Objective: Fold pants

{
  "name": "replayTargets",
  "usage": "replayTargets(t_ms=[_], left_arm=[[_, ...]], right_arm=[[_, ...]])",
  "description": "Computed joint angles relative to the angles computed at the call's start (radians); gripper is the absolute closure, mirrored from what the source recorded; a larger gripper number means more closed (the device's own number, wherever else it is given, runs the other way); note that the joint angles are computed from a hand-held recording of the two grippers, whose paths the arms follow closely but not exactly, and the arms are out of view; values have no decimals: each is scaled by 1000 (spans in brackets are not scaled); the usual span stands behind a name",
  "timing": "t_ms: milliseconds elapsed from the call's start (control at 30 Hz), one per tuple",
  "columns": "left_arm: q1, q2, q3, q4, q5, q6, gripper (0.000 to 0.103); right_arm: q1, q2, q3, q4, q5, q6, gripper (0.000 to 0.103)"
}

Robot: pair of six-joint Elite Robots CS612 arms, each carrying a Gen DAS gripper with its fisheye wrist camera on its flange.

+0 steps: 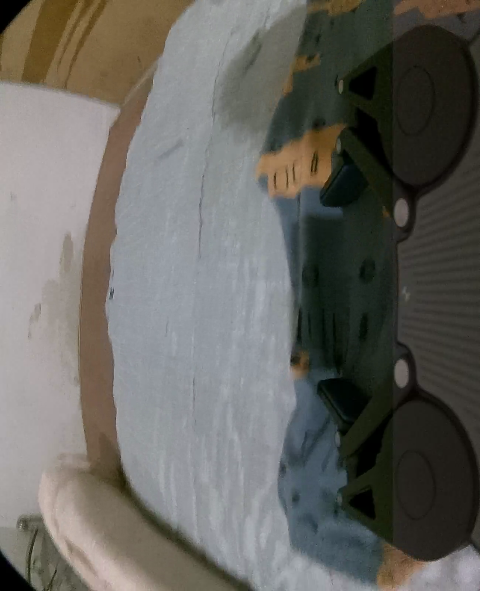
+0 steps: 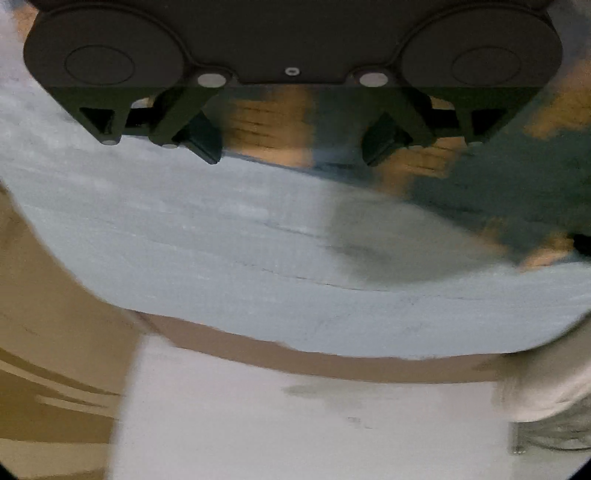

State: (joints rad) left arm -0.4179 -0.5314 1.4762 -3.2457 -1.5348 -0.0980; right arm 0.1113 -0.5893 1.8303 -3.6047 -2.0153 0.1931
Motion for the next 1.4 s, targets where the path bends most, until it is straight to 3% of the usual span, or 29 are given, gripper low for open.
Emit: replayTargets(t_ms=[33,100,167,200,267,367,567,633,800,867,967,1067,1167,1300,1400], left_arm=[[-7,-10,14,-9,26,-10,0],[-15,-25,38,-45,8,-17,0],[-24,-36,65,-99,-56,-29,0],[-30,-40,77,-118,-93,-31,0],[-46,-45,93,-132,-149,-17,0],[-77,-50,109,-99,-163,32,0],[-125,-54,130,-87,-76,70,0],[-129,-61,135,-85,-92,63,0],[-145,-54,122,-120,-211,77,0],[-152,-52,107,-91,-288,74,0],[-154,-46,81,-35,-445,62,0],[-167,-34,67,-29,-524,63,0],[-182,-22,52,-9,-511,107,0],[-193,-22,26,92,-382,144,0],[-182,-14,9,107,-383,130,0]], right_arm=[[-5,-5,15,-16,-11,13,18],[-4,-10,41,-77,-11,15,17],[7,-13,61,-131,52,-1,11],[8,-13,71,-152,116,-20,4],[13,-12,85,-164,191,-56,2],[22,1,95,-172,131,-89,1],[-40,-8,181,-244,-11,-16,1],[-50,-19,210,-266,-79,25,1],[-94,-27,323,-514,26,200,1],[-102,-17,358,-590,92,233,1],[-118,-3,396,-672,221,280,1],[-133,13,403,-698,309,340,1],[-136,22,382,-661,326,376,1],[-142,48,353,-704,318,445,1],[-142,62,344,-746,303,533,6]])
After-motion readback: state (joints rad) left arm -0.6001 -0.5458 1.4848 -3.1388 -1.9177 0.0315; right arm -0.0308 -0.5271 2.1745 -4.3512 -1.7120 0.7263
